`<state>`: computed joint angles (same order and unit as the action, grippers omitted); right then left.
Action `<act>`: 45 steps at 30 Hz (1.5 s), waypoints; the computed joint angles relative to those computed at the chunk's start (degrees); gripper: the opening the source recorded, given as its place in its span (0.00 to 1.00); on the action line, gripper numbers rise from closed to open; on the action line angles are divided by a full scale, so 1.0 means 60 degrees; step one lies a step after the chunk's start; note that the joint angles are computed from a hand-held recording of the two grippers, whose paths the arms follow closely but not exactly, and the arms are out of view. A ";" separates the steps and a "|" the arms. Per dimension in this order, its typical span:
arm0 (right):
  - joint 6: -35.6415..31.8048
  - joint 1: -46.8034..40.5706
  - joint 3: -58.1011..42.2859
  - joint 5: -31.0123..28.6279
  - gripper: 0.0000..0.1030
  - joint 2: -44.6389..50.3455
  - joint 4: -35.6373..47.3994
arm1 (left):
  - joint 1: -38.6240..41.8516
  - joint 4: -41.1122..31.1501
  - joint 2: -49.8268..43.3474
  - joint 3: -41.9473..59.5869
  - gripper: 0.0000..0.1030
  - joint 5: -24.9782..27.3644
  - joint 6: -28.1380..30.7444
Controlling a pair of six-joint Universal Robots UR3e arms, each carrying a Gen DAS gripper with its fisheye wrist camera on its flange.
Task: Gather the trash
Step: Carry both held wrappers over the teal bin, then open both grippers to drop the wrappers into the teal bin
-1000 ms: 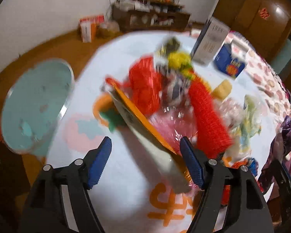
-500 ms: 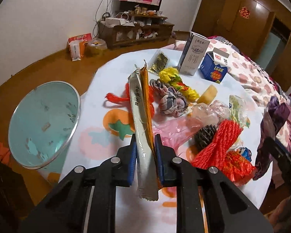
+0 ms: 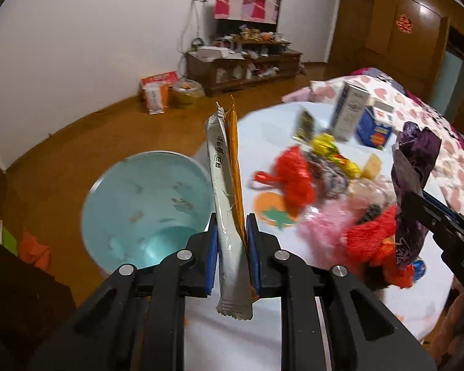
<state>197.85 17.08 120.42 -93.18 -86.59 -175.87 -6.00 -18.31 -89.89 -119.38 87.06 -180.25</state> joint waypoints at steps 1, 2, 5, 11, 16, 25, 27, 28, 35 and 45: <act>0.0009 0.0125 -0.0289 -0.0028 0.22 0.0250 0.0041 | 0.0165 -0.0012 0.0112 -0.0079 0.17 0.0038 0.0070; 0.0008 0.0296 -0.0700 -0.0065 0.22 0.0602 0.0112 | 0.0302 0.0000 0.0180 -0.0140 0.17 0.0067 0.0127; 0.0020 0.0645 -0.1830 0.0022 0.22 0.1494 0.0446 | 0.0970 -0.0025 0.0467 -0.0383 0.17 -0.0118 0.0414; 0.0035 0.1141 -0.3781 0.0154 0.22 0.2824 0.1196 | 0.2054 0.0000 0.0382 -0.0551 0.17 -0.0541 0.0857; -0.0044 0.1458 -0.5589 0.0244 0.22 0.4052 0.2029 | 0.2271 0.0090 -0.0195 -0.0290 0.17 -0.0467 0.0827; 0.0120 0.1575 -0.8569 0.0946 0.22 0.6093 0.3618 | 0.2725 -0.0037 -0.1320 0.0284 0.17 -0.0547 0.0755; 0.0211 0.1496 -0.9248 0.1353 0.22 0.6575 0.4019 | 0.2722 0.0015 -0.1578 0.0410 0.17 -0.0480 0.0748; 0.0243 0.1477 -0.9488 0.1475 0.22 0.6742 0.4171 | 0.2698 -0.0002 -0.1683 0.0496 0.17 -0.0443 0.0736; 0.0079 0.1565 -1.1846 0.2008 0.24 0.8266 0.5636 | 0.2595 0.0000 -0.2627 0.1138 0.17 -0.0157 0.0631; 0.0056 0.1475 -1.2180 0.1979 0.56 0.8423 0.5609 | 0.2468 -0.0117 -0.3192 0.1606 0.26 0.0257 0.0453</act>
<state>198.19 25.93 47.34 -81.31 -36.05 -142.22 8.81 -19.01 -109.04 -109.74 88.60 -177.53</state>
